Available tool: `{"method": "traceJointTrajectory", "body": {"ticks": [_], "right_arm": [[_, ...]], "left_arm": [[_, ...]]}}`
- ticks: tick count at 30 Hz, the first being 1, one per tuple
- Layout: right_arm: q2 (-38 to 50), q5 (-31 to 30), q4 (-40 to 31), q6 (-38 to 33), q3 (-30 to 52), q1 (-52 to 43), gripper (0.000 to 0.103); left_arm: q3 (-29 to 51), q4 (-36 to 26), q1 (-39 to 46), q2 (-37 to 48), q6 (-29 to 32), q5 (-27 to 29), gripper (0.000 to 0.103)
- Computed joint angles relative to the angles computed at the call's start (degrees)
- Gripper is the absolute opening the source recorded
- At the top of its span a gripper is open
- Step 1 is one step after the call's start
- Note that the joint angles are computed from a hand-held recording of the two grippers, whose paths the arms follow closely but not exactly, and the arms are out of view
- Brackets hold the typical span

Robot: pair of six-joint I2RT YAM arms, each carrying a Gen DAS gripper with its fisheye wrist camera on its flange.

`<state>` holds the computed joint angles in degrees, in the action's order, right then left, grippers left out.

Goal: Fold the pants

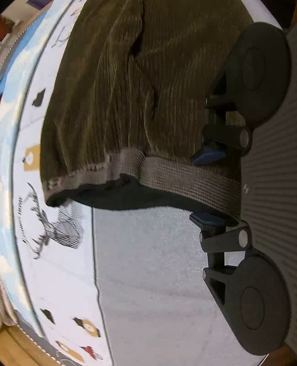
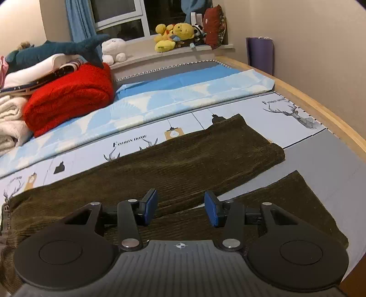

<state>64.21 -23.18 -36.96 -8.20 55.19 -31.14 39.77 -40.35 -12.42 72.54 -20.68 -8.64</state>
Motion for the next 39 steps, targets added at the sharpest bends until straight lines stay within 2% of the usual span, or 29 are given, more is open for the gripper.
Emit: {"method": "traceJointTrajectory", "body": {"ticks": [4, 6, 10, 14, 17, 20, 22, 25, 28, 32, 33, 37, 38, 39], "right_arm": [[3.29, -0.93, 0.22, 1.59, 1.53, -0.24, 0.048], [3.93, 0.27, 0.92, 1.94, 1.45, 0.8, 0.048], [5.48, 2.09, 1.57, 3.78, 1.73, 2.53, 0.048], [6.63, 1.98, 1.67, 5.72, 2.33, 3.26, 0.048], [6.76, 2.3, 2.17, 6.06, 2.36, 4.16, 0.048], [7.02, 2.28, 2.52, 5.53, 2.59, 4.78, 0.048], [7.13, 2.64, 2.67, 5.1, 2.67, 5.07, 0.048], [7.56, 2.29, 2.48, 5.11, 3.04, 4.57, 0.048], [8.02, 2.42, 2.69, 5.9, 3.36, 4.11, 0.048], [7.92, 3.21, 4.42, 6.91, 2.9, 4.03, 0.048], [7.82, 3.27, 4.85, 7.01, 2.73, 4.1, 0.048], [7.19, 2.98, 5.9, 7.13, 2.31, 5.43, 0.048], [6.95, 3.07, 6.39, 7.21, 2.13, 5.93, 0.044], [6.73, 3.2, 6.94, 7.39, 1.96, 6.42, 0.034]], "left_arm": [[-0.9, 0.92, 2.04, 1.6, 3.92, 1.66, 0.049], [-1.82, 1.46, 2.58, 1.13, 6.02, 1.9, 0.038], [-1.79, -0.85, 4.13, 0.51, 6.22, 2.48, 0.026], [-1.29, -2.08, 4.08, 0.09, 5.46, 2.03, 0.031], [-0.66, -1.4, 1.09, -2.71, 4.44, -0.67, 0.031], [-1.05, 0.84, 0.32, -5.93, 4.75, 3.18, 0.031], [-0.99, 1.25, -1.71, -4.62, 5.58, 3.86, 0.031], [0.17, -2.04, -4.8, 3.29, 5.87, 0.44, 0.031], [1.74, -2.53, -5.33, 1.79, 3.46, -0.31, 0.033], [2.47, -0.12, -6.32, -3.43, -0.83, -3.02, 0.049], [3.38, 0.34, -6.29, -3.39, -1.86, -3.99, 0.049], [5.28, 2.62, -7.57, -3.76, -6.23, -6.66, 0.047], [5.76, 3.36, -8.35, -3.89, -7.22, -7.5, 0.042], [6.39, 4.11, -9.02, -3.97, -8.28, -7.82, 0.03]]}}
